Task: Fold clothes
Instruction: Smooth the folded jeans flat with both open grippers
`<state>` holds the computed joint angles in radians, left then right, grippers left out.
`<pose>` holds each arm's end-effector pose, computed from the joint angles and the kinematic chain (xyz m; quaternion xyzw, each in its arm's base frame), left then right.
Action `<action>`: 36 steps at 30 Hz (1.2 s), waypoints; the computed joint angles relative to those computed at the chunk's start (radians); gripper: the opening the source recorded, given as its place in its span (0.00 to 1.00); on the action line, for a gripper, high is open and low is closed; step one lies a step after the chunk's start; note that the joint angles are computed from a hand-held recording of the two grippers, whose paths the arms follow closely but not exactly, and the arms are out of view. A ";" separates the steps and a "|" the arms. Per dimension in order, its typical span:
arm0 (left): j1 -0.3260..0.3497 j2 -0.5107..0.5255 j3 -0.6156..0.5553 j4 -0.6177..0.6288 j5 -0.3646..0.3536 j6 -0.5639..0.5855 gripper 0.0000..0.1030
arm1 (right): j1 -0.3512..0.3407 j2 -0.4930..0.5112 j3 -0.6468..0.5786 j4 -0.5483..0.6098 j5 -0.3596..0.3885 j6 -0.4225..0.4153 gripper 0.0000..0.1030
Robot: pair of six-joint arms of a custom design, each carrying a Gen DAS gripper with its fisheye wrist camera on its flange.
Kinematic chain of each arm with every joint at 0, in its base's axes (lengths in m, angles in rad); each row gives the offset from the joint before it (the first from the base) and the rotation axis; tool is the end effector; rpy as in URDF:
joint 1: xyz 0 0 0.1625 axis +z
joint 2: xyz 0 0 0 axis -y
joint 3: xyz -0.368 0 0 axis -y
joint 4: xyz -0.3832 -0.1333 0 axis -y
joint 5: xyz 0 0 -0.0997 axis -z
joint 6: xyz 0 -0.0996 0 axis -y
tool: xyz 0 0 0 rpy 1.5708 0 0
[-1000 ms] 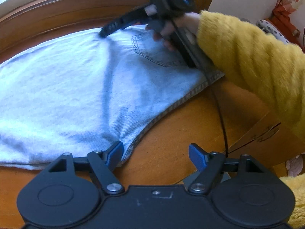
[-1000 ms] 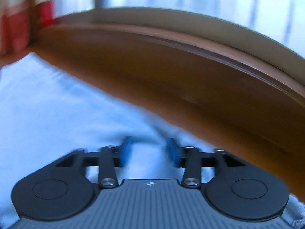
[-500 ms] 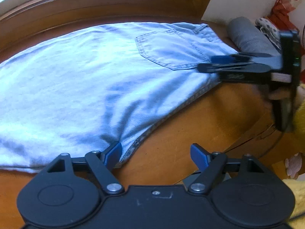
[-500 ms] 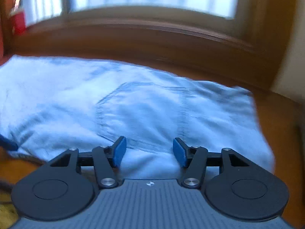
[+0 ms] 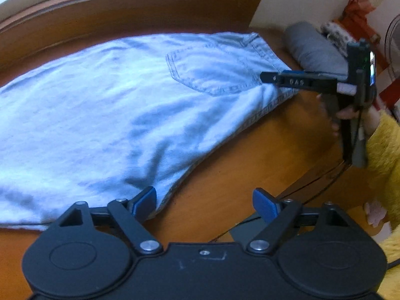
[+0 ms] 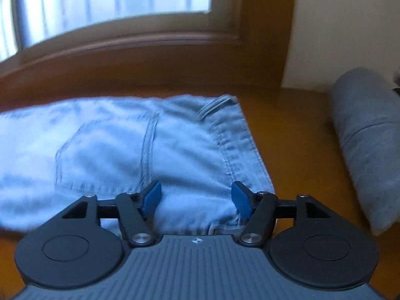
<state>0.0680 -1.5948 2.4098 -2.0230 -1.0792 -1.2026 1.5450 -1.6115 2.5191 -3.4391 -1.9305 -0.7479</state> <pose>-0.3031 -0.2014 0.1341 0.1861 0.9367 -0.1958 0.2226 0.0891 -0.3569 0.2565 0.2309 -0.8455 0.3612 0.3184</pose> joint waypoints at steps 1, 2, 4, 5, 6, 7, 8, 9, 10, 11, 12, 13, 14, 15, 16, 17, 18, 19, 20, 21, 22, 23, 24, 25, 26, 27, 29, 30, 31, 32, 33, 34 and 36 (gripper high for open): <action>-0.010 -0.019 -0.006 0.048 0.006 -0.027 0.80 | 0.024 0.024 0.003 -0.047 -0.025 -0.009 0.62; -0.021 -0.037 -0.012 0.097 0.011 -0.054 0.80 | 0.034 0.042 0.017 -0.106 -0.039 -0.033 0.62; -0.045 -0.080 -0.025 0.213 0.021 -0.118 0.80 | 0.084 0.092 0.040 -0.236 -0.076 -0.075 0.64; -0.058 -0.104 -0.032 0.281 0.026 -0.154 0.80 | 0.110 0.116 0.048 -0.273 -0.083 -0.085 0.64; -0.071 -0.135 -0.037 0.354 0.029 -0.195 0.80 | 0.140 0.132 0.052 -0.289 -0.091 -0.078 0.65; -0.084 -0.177 -0.041 0.437 0.031 -0.240 0.80 | 0.173 0.137 0.061 -0.280 -0.094 -0.051 0.67; -0.097 -0.218 -0.046 0.520 0.031 -0.285 0.80 | 0.209 0.122 0.079 -0.229 -0.086 -0.008 0.67; -0.105 -0.254 -0.049 0.588 0.035 -0.323 0.80 | 0.247 0.107 0.094 -0.175 -0.076 0.038 0.67; -0.113 -0.288 -0.054 0.656 0.038 -0.361 0.80 | 0.284 0.095 0.106 -0.124 -0.063 0.083 0.67; -0.119 -0.332 -0.054 0.724 0.041 -0.395 0.80 | 0.321 0.101 0.113 -0.099 -0.052 0.120 0.67; -0.125 -0.375 -0.056 0.793 0.043 -0.429 0.80 | 0.366 0.136 0.115 -0.101 -0.041 0.155 0.67; -0.135 -0.423 -0.054 0.852 0.045 -0.451 0.80 | 0.410 0.175 0.114 -0.107 -0.028 0.189 0.67; -0.141 -0.462 -0.052 0.889 0.051 -0.455 0.80 | 0.450 0.208 0.110 -0.114 -0.027 0.207 0.67; -0.146 -0.509 -0.047 0.919 0.060 -0.440 0.80 | 0.501 0.270 0.096 -0.141 -0.048 0.224 0.67; -0.150 -0.556 -0.044 0.950 0.069 -0.424 0.80 | 0.559 0.350 0.072 -0.175 -0.088 0.236 0.67; -0.149 -0.595 -0.041 0.969 0.078 -0.401 0.80 | 0.599 0.418 0.049 -0.205 -0.119 0.250 0.67; -0.147 -0.631 -0.042 0.992 0.084 -0.379 0.80 | 0.638 0.482 0.023 -0.229 -0.148 0.263 0.67; -0.154 -0.672 -0.044 1.023 0.088 -0.371 0.80 | 0.675 0.542 -0.004 -0.247 -0.177 0.276 0.67; -0.161 -0.712 -0.047 1.055 0.092 -0.364 0.80 | 0.707 0.610 -0.037 -0.272 -0.221 0.291 0.67; -0.171 -0.747 -0.053 1.088 0.087 -0.364 0.80 | 0.738 0.673 -0.071 -0.289 -0.264 0.305 0.67; -0.179 -0.786 -0.059 1.123 0.080 -0.361 0.80 | 0.775 0.739 -0.111 -0.286 -0.333 0.328 0.67; -0.182 -0.812 -0.065 1.146 0.073 -0.350 0.80 | 0.795 0.803 -0.150 -0.293 -0.384 0.334 0.67; -0.188 -0.836 -0.074 1.174 0.065 -0.339 0.80 | 0.823 0.829 -0.163 -0.272 -0.425 0.357 0.67; -0.199 -0.854 -0.082 1.203 0.057 -0.334 0.80 | 0.851 0.855 -0.177 -0.246 -0.464 0.384 0.65; -0.211 -0.871 -0.091 1.232 0.050 -0.329 0.80 | 0.872 0.885 -0.190 -0.260 -0.500 0.403 0.65; -0.217 -0.885 -0.096 1.249 0.048 -0.323 0.80 | 0.893 0.904 -0.202 -0.250 -0.529 0.431 0.65; -0.210 -0.908 -0.098 1.240 0.051 -0.298 0.80 | 0.907 0.842 -0.181 -0.112 -0.468 0.534 0.65; -0.196 -0.917 -0.092 1.214 0.062 -0.264 0.80 | 0.908 0.813 -0.172 -0.068 -0.429 0.575 0.65; -0.180 -0.926 -0.085 1.190 0.072 -0.227 0.80 | 0.915 0.801 -0.168 -0.063 -0.418 0.607 0.65; -0.156 -0.921 -0.074 1.152 0.086 -0.181 0.80 | 0.919 0.787 -0.165 -0.062 -0.412 0.641 0.65; -0.126 -0.916 -0.062 1.117 0.101 -0.134 0.80 | 0.923 0.773 -0.162 -0.060 -0.407 0.674 0.65; -0.089 -0.903 -0.048 1.070 0.116 -0.082 0.80 | 0.910 0.758 -0.159 -0.066 -0.392 0.709 0.65; -0.025 -0.870 -0.034 1.014 0.130 -0.024 0.80 | 0.872 0.735 -0.153 -0.086 -0.368 0.802 0.66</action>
<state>0.0426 -2.4650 2.3758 -1.0088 -0.9489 -1.2267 2.4174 -0.8767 2.3663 -3.5254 -2.2984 0.0546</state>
